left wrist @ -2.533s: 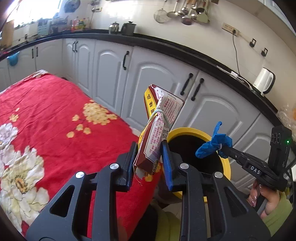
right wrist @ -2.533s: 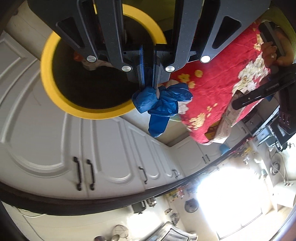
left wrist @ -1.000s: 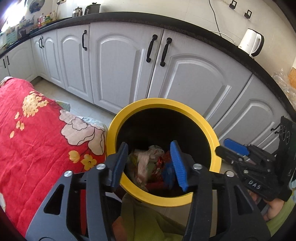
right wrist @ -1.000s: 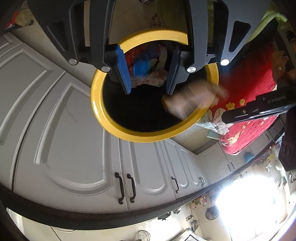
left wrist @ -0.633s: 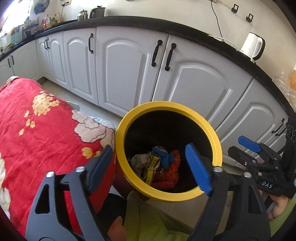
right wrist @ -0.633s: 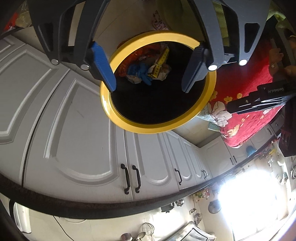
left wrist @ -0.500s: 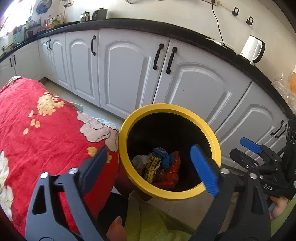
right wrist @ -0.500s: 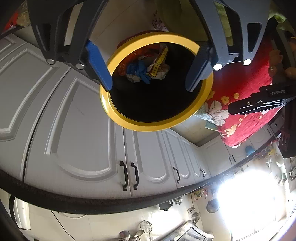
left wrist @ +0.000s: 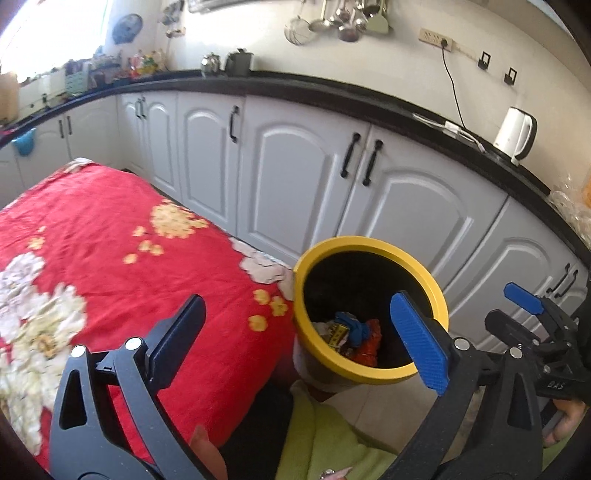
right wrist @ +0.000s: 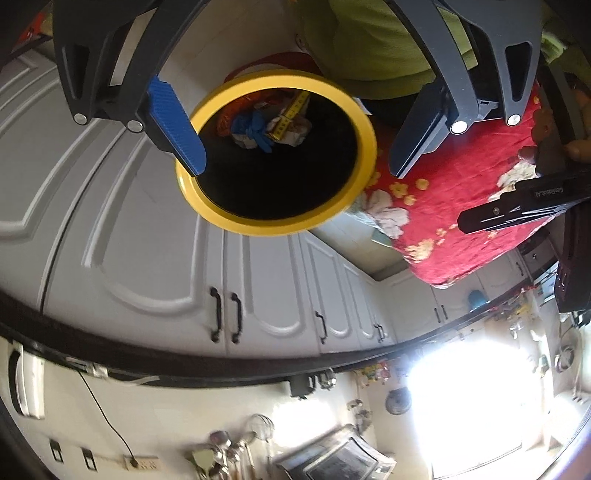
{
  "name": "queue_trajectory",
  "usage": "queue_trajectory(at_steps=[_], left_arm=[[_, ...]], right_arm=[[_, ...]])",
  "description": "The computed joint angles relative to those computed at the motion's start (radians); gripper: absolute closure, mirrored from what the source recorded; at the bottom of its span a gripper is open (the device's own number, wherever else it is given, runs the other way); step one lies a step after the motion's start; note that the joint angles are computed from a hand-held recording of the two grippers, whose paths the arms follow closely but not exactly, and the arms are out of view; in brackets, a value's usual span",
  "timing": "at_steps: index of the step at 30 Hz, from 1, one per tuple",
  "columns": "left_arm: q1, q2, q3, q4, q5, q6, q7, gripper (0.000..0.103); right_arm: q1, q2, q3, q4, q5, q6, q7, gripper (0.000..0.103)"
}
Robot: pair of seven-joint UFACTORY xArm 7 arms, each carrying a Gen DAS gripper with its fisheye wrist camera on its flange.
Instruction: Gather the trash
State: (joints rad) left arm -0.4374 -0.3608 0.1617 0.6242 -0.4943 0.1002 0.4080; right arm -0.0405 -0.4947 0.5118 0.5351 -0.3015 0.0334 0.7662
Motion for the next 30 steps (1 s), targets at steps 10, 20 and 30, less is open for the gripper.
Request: queue_trajectory(at_steps=[10,20,30], left_arm=[[0.163,-0.224,-0.085,-0.184,0.167,-0.102,-0.130,0.011],[0.263,-0.462,-0.130,-0.403,0.292,-0.225,-0.240,0.011],[0.271,-0.510,-0.109,-0.436,0.402,-0.268,-0.336,0.011]], right_arm=[[-0.149,-0.165,0.249,0.012,-0.006,-0.039,0.180,0.006],[-0.270,-0.410,0.439,-0.018,0.041,-0.091,0.305,0.006],[-0.276,-0.411,0.465,-0.009,0.039,-0.089,0.290,0.006]])
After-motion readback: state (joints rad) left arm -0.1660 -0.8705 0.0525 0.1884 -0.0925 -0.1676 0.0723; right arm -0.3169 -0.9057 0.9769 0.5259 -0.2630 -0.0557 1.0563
